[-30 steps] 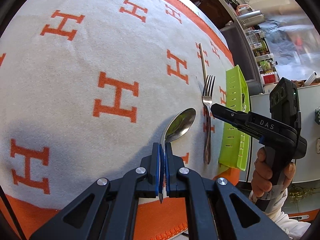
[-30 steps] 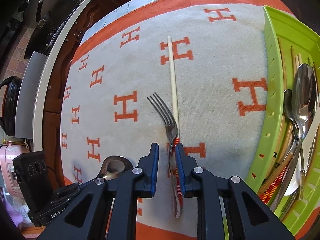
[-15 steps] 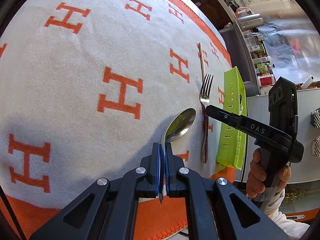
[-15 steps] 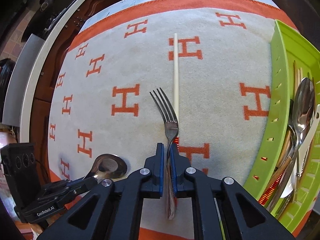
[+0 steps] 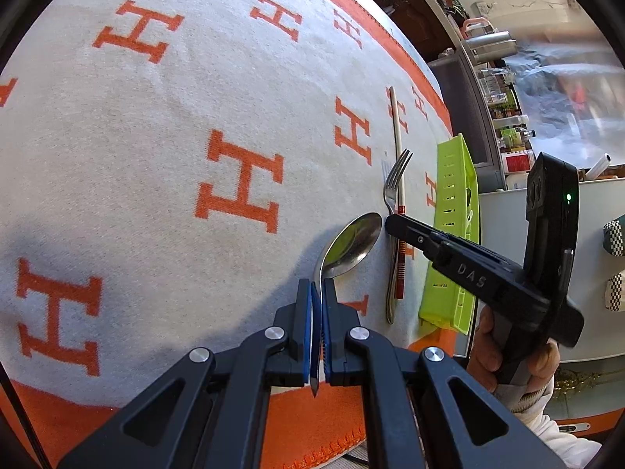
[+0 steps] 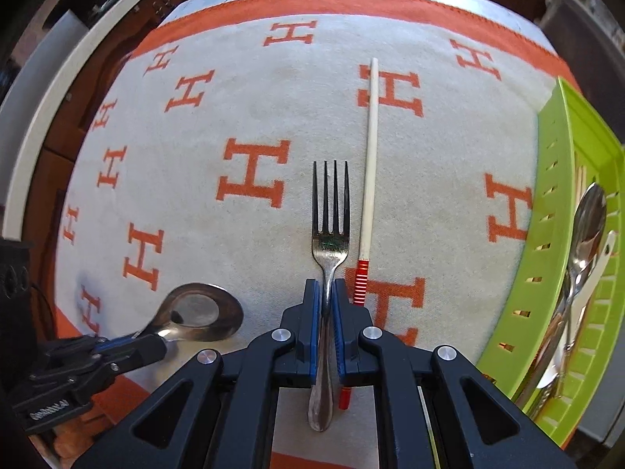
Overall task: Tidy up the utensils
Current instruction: 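Grasp the metal fork with the right tool while the left tool grasps a metal soup spoon, then carry the fork and soup spoon over the green tray with both tools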
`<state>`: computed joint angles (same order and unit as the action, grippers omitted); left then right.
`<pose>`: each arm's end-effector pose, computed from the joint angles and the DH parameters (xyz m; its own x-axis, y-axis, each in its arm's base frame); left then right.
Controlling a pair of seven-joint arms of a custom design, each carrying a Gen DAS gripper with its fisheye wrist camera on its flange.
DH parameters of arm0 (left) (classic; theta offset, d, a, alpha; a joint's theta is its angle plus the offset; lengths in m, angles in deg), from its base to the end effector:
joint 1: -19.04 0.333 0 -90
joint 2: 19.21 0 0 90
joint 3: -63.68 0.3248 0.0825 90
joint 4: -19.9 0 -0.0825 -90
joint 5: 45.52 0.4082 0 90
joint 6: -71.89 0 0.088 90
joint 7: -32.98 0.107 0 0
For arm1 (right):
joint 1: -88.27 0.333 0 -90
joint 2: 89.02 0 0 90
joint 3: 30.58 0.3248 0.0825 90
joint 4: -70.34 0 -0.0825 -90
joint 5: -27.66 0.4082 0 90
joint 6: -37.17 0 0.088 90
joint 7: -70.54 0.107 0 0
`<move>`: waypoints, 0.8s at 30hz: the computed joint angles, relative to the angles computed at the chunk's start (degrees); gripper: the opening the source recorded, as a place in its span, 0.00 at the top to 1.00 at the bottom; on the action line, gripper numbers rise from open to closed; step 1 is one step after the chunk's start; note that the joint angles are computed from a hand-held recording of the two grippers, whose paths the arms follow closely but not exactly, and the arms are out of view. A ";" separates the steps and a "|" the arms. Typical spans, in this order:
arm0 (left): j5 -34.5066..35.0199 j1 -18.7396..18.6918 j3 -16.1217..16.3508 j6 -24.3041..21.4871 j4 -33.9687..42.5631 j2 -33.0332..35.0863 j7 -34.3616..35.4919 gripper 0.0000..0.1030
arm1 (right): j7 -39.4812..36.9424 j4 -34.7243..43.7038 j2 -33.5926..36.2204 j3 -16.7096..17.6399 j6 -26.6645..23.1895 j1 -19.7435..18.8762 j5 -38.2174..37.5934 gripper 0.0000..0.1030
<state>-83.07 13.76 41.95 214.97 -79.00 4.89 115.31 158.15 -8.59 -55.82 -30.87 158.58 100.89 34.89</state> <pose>0.6497 -0.2931 0.3892 0.1179 -0.7523 0.6482 -0.9758 -0.2089 -0.0649 0.7414 0.1687 0.3912 0.2070 -0.9725 -0.1072 -0.9686 -0.1883 -0.1622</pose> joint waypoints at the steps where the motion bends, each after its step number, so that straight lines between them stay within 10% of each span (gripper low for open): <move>1: 0.20 -0.18 0.10 0.29 -0.09 -0.12 -0.39 0.98 | -0.15 -1.10 -0.60 -0.26 1.23 0.55 -1.01 0.95; 24: 9.84 -6.31 -0.43 -0.83 16.77 6.59 -6.92 0.98 | -8.60 -23.26 -20.80 -0.62 14.56 -10.85 23.16 0.97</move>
